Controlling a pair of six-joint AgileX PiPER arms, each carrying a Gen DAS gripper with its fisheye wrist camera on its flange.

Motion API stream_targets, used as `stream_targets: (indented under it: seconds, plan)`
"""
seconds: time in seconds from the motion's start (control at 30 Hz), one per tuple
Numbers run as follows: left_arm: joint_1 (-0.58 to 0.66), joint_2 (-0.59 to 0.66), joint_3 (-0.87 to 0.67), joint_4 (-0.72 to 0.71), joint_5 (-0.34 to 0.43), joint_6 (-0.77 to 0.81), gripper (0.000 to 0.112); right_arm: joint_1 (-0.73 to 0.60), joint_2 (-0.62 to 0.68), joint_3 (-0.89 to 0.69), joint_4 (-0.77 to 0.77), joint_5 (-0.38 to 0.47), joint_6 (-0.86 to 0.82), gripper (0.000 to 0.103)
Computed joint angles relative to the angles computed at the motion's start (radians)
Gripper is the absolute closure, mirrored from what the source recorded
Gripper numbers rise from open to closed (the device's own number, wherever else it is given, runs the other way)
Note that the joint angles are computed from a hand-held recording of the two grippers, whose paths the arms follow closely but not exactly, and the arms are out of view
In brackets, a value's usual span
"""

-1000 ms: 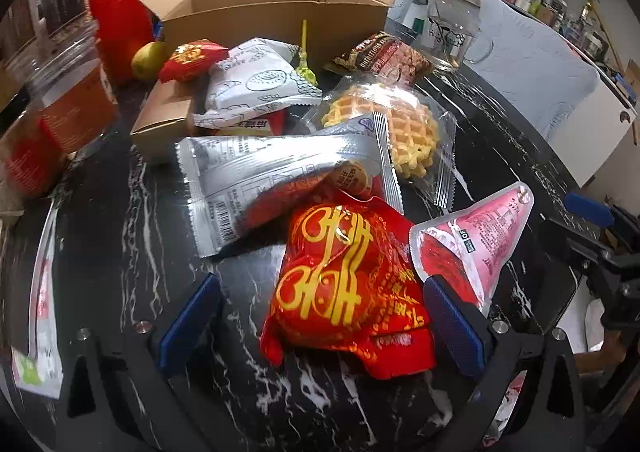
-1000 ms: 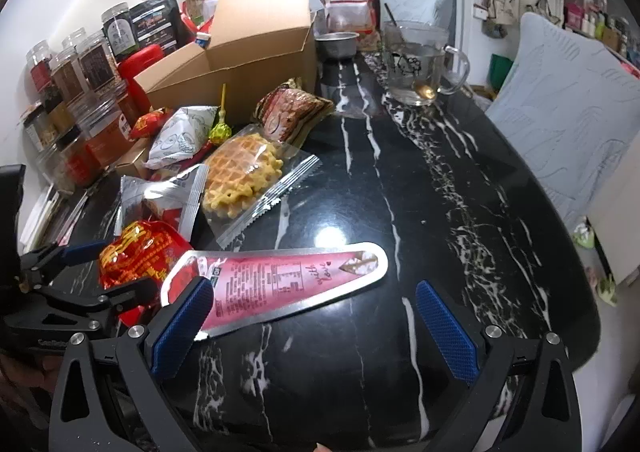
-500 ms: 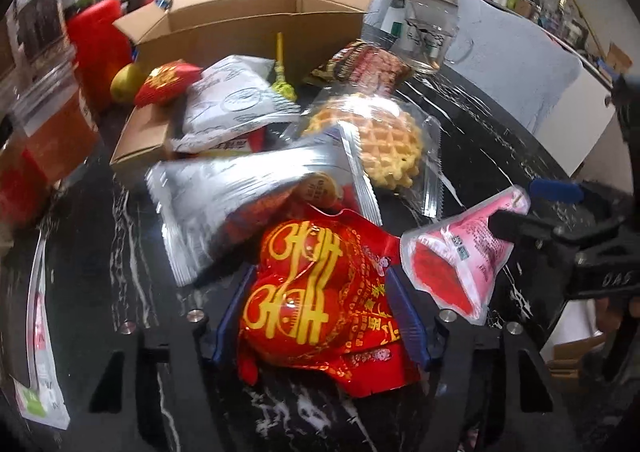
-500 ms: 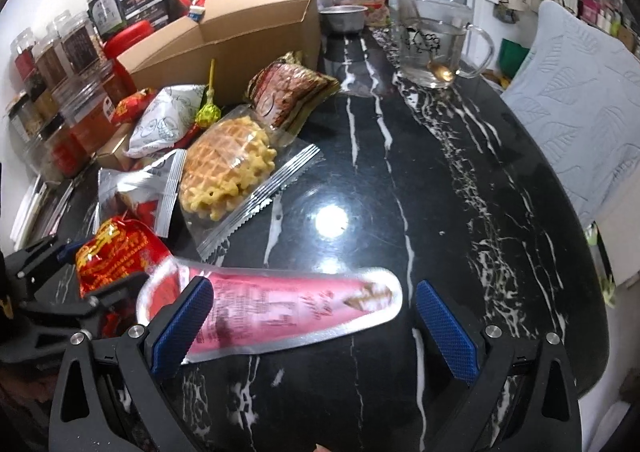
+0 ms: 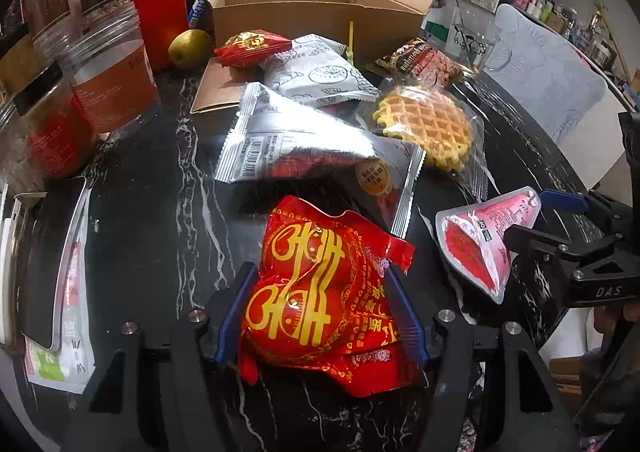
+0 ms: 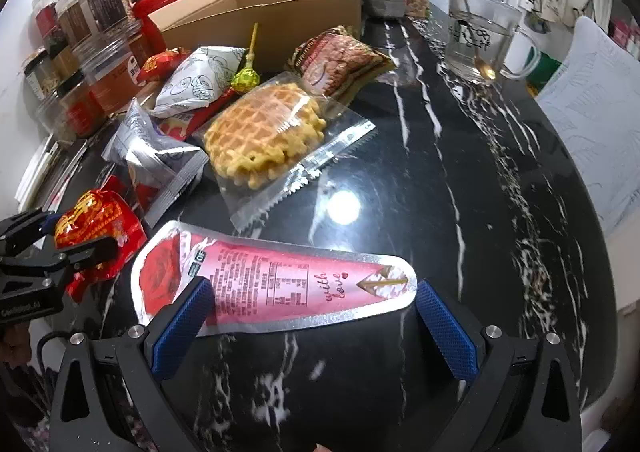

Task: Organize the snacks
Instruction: 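Grasp the pink rose-printed cone pouch with the right gripper while the left holds the candy bag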

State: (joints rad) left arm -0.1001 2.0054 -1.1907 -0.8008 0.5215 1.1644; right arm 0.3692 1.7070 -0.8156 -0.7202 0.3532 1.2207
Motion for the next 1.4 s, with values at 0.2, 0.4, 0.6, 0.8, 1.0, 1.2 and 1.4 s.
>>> stream_targets:
  seconds: [0.2,0.4,0.6,0.8,1.0,1.2,1.4]
  plan:
    - [0.011,-0.006,0.011,-0.013,0.006,0.022,0.048,0.011,-0.017,-0.014,-0.005,0.064,-0.104,0.000]
    - [0.018,-0.025,0.018,0.034,0.035,-0.032,0.048,0.012,-0.042,-0.029,0.185,0.046,-0.497,0.000]
    - [0.021,-0.063,0.060,0.062,0.051,-0.074,0.048,0.023,-0.025,-0.089,0.370,0.042,-0.929,0.000]
    - [0.013,-0.094,0.098,0.070,0.023,-0.105,0.051,-0.022,0.068,-0.187,0.614,0.080,-1.361,0.000]
    - [-0.001,-0.093,0.098,0.086,0.000,-0.124,0.052,-0.098,0.170,-0.302,0.840,0.207,-1.602,0.000]
    - [-0.010,-0.058,0.038,0.176,0.054,-0.230,0.045,-0.122,0.156,-0.266,0.924,0.170,-1.631,0.015]
    - [-0.086,-0.046,0.055,0.349,-0.057,-0.382,0.010,-0.109,0.113,-0.224,0.855,0.118,-1.469,0.066]
